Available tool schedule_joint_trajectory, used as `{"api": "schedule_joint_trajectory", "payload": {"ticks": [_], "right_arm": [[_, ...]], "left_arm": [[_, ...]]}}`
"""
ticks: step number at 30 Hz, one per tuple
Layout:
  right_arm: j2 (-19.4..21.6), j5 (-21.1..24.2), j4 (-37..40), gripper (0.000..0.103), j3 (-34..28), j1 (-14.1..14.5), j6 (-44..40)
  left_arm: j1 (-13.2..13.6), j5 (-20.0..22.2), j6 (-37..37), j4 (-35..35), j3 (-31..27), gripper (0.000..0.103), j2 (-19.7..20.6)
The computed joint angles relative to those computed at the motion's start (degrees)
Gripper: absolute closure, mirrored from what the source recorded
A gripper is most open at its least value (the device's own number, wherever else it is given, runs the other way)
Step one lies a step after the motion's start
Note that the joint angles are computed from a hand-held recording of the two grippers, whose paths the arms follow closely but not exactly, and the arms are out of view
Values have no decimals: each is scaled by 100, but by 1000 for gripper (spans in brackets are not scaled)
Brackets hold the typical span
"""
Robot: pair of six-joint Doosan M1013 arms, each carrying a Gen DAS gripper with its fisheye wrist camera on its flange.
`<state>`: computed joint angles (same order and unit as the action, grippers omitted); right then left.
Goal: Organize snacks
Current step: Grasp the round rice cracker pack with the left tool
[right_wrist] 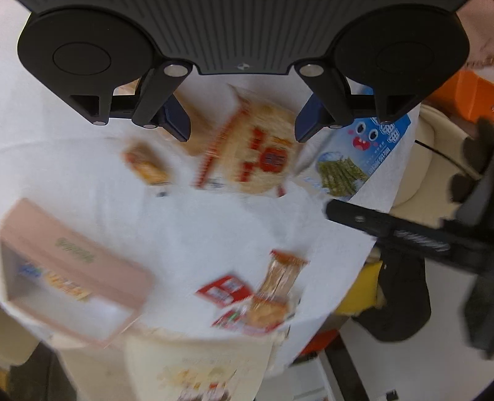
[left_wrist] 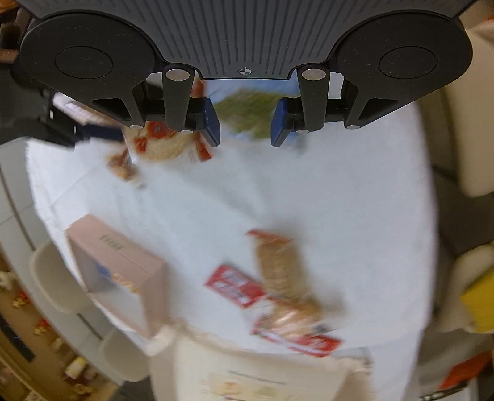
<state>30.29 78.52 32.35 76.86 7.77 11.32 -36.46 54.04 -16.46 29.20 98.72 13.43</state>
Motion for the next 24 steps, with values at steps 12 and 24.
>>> {"api": "schedule_joint_trajectory", "payload": {"ticks": [12,24], "right_arm": [[-199,-1165,347,42,513,315,-729],[569,-447,39,30,-958,-120,262]], "left_arm": [[-200,383,-464,38,18,62,-16],[116,-88,3095,-74,-984,62,798]]}}
